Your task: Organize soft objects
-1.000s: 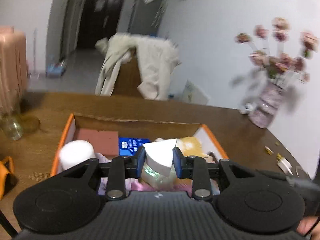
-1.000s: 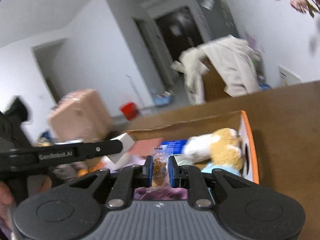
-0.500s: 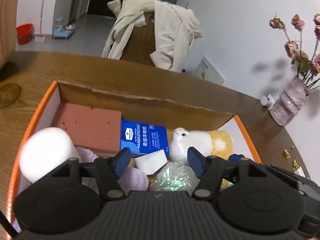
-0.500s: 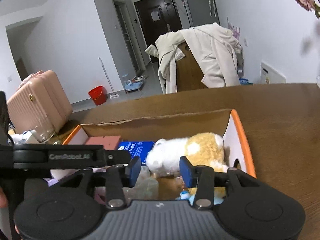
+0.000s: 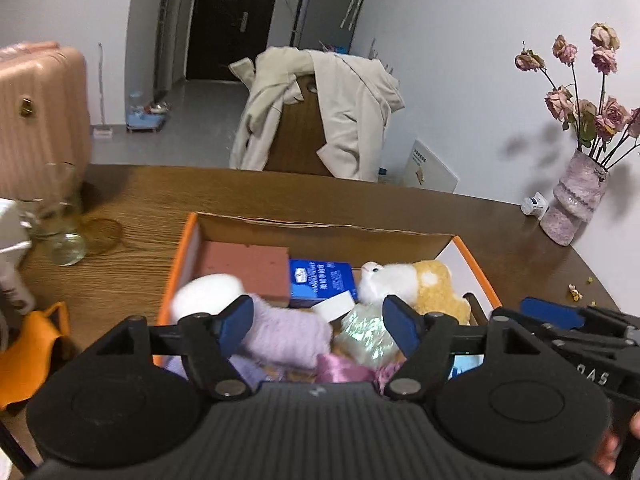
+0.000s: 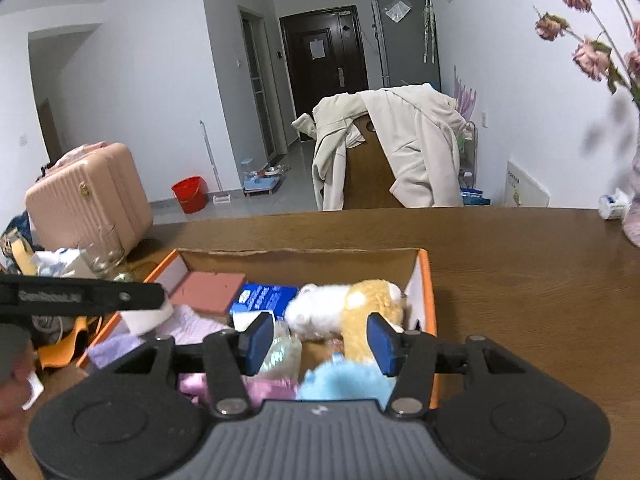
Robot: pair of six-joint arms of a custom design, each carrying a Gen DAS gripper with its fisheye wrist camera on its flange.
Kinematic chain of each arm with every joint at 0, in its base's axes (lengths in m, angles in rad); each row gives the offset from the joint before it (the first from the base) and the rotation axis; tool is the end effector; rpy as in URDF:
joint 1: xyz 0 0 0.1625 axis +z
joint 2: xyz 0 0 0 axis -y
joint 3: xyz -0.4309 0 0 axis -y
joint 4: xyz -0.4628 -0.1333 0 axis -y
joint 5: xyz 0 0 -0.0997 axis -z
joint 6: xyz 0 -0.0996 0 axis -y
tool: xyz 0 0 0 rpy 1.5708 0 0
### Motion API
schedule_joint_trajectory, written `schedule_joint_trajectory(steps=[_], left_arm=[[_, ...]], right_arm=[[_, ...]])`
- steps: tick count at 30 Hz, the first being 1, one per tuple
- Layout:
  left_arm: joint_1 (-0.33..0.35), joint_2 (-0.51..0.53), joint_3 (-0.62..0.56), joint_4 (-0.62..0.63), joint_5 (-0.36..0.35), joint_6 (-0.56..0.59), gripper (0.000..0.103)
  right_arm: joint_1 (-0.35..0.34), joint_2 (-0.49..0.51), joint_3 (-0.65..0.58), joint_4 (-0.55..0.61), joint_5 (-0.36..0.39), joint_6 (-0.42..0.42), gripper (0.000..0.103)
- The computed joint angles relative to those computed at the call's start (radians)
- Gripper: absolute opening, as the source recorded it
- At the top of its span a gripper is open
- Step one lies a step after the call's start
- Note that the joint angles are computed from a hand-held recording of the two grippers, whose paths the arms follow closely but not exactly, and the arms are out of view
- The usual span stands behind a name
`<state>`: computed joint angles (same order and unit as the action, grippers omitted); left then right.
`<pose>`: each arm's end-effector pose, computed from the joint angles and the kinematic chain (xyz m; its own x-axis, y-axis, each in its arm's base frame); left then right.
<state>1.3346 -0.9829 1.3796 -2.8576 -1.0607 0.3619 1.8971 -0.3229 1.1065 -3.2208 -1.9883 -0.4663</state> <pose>-0.0094 -0.8166 0.3650 -0.8244 0.0626 -0.5625 0.4696 0.6305 -0.6180 0.3670 -0.7947 -0.0104 -0.7686 -0.2761 0.5771 -0.6192 0.5478 -0.5626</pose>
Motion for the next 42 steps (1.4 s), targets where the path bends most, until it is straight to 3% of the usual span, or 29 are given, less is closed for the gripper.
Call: schedule_joint_trajectory(steps=[5, 9, 14, 23, 28, 34, 42], left_arm=[[-0.020, -0.092, 0.134, -0.111, 0.032, 0.056, 0.079], [-0.031, -0.152, 0.280, -0.373, 0.056, 0.163, 0.096], [-0.032, -0.226, 0.451, -0.632, 0.008, 0.296, 0.101], [-0.045, -0.360, 0.682, -0.762, -0.009, 0.307, 0.101], [-0.063, -0.424, 0.836, -0.904, 0.004, 0.352, 0.102], [-0.069, -0.535, 0.994, -0.903, 0.014, 0.272, 0.103], [-0.116, -0.654, 1.150, -0.949, 0.132, 0.248, 0.103]], right_arm=[[0.018, -0.065, 0.134, -0.119, -0.013, -0.026, 0.057], [0.024, -0.089, 0.235, -0.303, 0.014, -0.074, 0.090], [0.023, -0.129, 0.370, -0.470, 0.075, -0.087, 0.092], [0.044, -0.156, 0.548, -0.665, 0.070, -0.102, 0.094], [0.053, -0.159, 0.660, -0.784, 0.067, -0.106, 0.094], [0.077, -0.157, 0.796, -0.895, 0.043, -0.131, 0.094], [0.133, -0.113, 0.897, -1.017, 0.006, -0.133, 0.096]])
